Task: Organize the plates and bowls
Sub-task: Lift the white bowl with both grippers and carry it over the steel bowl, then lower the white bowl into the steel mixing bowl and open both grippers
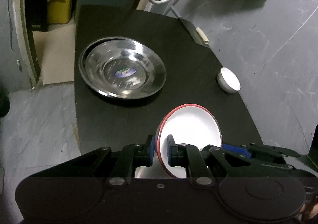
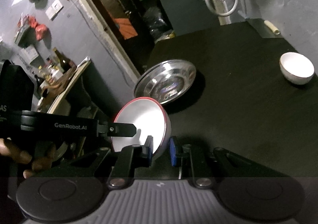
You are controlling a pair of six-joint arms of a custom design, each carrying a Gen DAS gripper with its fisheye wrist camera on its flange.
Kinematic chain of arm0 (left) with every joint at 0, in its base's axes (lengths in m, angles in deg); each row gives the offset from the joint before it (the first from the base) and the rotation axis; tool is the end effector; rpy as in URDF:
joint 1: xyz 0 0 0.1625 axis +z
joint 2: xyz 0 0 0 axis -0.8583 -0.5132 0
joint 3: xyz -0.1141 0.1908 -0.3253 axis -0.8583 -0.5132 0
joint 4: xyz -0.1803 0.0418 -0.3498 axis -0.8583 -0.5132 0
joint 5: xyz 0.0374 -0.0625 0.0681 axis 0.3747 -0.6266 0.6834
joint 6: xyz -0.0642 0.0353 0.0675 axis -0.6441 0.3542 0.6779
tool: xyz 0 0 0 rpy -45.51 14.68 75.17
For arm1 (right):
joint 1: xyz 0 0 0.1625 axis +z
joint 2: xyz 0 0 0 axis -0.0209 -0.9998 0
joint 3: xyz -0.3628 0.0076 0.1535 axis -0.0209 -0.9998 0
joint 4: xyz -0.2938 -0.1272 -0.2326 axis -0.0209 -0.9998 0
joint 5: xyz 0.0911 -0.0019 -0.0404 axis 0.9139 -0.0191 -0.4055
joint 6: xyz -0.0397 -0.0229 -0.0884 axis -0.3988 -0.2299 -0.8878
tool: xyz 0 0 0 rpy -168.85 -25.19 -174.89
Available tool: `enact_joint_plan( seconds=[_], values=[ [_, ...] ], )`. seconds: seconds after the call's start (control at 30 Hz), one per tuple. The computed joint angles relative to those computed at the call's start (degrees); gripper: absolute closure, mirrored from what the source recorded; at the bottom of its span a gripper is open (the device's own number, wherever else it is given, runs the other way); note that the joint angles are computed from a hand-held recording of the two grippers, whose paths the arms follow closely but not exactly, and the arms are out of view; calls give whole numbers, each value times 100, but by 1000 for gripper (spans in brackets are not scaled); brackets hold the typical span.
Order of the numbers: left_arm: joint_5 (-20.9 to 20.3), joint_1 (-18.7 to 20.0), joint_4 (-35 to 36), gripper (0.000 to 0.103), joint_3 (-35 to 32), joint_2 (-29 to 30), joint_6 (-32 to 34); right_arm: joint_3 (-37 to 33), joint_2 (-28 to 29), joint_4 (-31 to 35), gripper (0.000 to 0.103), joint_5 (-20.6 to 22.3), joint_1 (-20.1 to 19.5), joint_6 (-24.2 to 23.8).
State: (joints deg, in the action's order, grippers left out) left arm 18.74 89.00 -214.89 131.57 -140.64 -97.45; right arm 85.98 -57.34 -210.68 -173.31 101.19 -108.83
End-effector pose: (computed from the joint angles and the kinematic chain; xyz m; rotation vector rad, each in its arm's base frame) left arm -0.1763 -0.3297 0.1557 0.0960 2.6519 -0.8402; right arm 0.1788 -0.3173 0.1620 0.8237 -2.7753 0.6386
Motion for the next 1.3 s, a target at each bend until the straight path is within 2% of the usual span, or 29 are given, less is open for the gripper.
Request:
enact_joint_plan(
  seconds=[0.4,0.6,1.3],
  values=[
    [-340,-208,491,90,309,-277,-602,-41,-197,836,83,-255,121,-2],
    [-364,-281,744,90,350,-368,-845,-89,-177,1127,83,-386,206,13],
    [-526,-164,890,89,254,-182,-846,-172,-48,1397,83,-671,372,197]
  ],
)
